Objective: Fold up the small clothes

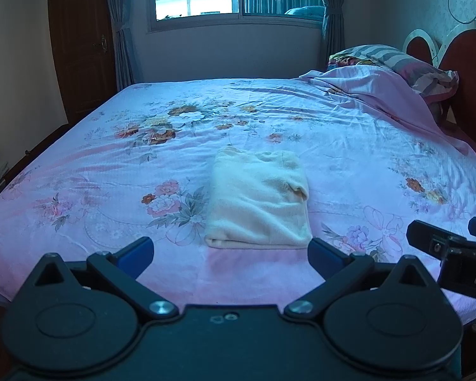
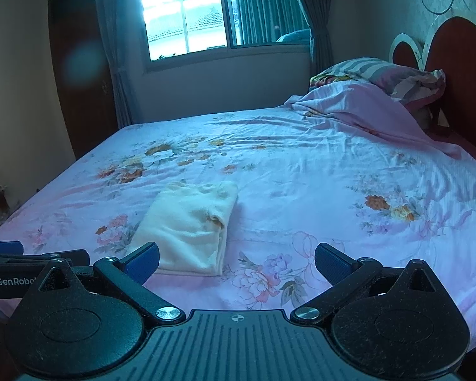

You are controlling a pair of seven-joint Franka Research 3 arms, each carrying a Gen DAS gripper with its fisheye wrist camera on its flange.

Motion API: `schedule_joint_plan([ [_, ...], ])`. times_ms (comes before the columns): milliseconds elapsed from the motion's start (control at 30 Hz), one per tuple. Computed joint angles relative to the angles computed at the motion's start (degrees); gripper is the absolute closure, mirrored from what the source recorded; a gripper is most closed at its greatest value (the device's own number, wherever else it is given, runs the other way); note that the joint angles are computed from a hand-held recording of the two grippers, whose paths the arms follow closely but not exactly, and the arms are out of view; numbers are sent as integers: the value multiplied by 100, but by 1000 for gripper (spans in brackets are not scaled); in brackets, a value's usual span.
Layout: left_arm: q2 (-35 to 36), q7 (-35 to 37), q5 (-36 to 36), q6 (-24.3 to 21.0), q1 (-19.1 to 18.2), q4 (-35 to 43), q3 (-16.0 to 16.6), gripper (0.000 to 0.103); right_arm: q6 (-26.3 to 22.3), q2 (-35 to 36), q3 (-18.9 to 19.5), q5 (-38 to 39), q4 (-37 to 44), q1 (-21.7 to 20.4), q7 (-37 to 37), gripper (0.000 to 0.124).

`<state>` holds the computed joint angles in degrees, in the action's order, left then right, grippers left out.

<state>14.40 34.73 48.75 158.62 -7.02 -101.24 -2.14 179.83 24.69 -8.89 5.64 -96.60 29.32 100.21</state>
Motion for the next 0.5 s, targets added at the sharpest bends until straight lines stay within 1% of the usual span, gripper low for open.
schedule_joint_plan([
  [67,43,70,-73,9,24,32,-16,1,-20,34,-42,1,33,31,33,21],
  [167,125,217,-181,1,43,112,-20,1,-31,82,20,32,83,-31,20,21],
  [267,186,204,-106,91,13,156,48,1,-3,188,-221,3,198,161,203,21],
  [300,208,172,-47,158,4,165,80,2,-28,228,-230,9,255,162,232,21],
  [367,249,-58,227,275,-70,198,203,2,-109,311,-136,51,387,77,248,21],
  [400,277,-83,270,306,-70,226,215,2,-175,356,-81,64,462,24,246,21],
  [433,320,65,131,319,-10,268,154,2,-251,407,-32,64,546,-22,240,21],
  [500,468,611,-420,272,164,431,-42,1,-374,521,20,40,709,-81,252,21],
])
